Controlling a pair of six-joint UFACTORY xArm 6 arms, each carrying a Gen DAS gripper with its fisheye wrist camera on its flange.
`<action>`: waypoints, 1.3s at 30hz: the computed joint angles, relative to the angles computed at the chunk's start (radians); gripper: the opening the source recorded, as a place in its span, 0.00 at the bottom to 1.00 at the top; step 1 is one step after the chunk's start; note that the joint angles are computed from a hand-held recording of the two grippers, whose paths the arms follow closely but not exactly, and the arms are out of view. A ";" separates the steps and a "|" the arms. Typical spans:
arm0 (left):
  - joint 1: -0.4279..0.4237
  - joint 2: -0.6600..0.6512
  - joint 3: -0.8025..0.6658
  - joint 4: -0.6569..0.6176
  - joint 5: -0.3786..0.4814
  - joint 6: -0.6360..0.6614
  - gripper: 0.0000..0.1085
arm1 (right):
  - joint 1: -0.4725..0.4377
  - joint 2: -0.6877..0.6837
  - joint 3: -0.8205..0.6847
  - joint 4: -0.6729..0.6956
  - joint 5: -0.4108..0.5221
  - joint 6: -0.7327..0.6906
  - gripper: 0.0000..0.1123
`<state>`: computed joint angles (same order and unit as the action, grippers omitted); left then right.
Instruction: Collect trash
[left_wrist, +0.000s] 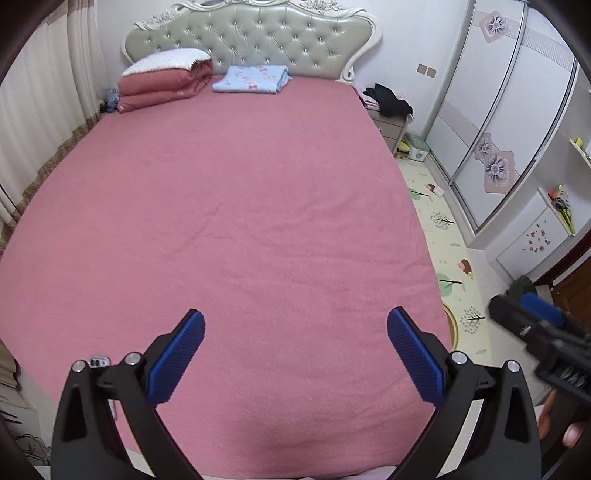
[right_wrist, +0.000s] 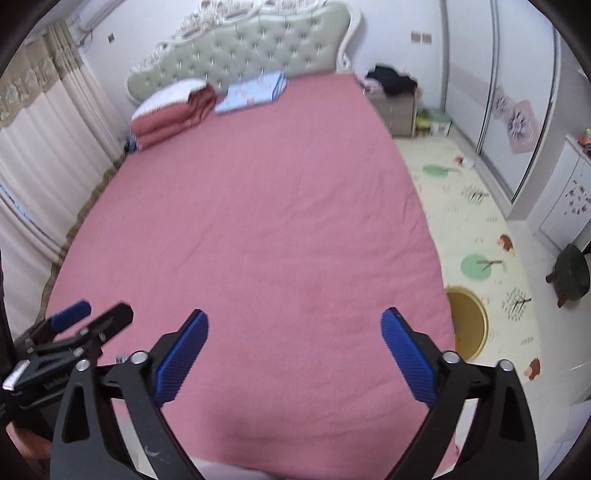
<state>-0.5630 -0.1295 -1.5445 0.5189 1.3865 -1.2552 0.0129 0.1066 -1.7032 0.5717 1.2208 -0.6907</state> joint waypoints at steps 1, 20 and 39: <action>-0.002 0.009 -0.011 0.012 0.006 -0.004 0.91 | -0.003 0.002 -0.001 0.013 0.000 -0.003 0.82; -0.025 0.036 -0.048 0.069 0.025 -0.018 0.91 | -0.025 -0.018 0.028 0.063 0.015 -0.022 0.84; -0.017 0.070 -0.087 0.073 0.025 0.003 0.91 | -0.038 -0.009 0.021 0.072 0.015 0.001 0.84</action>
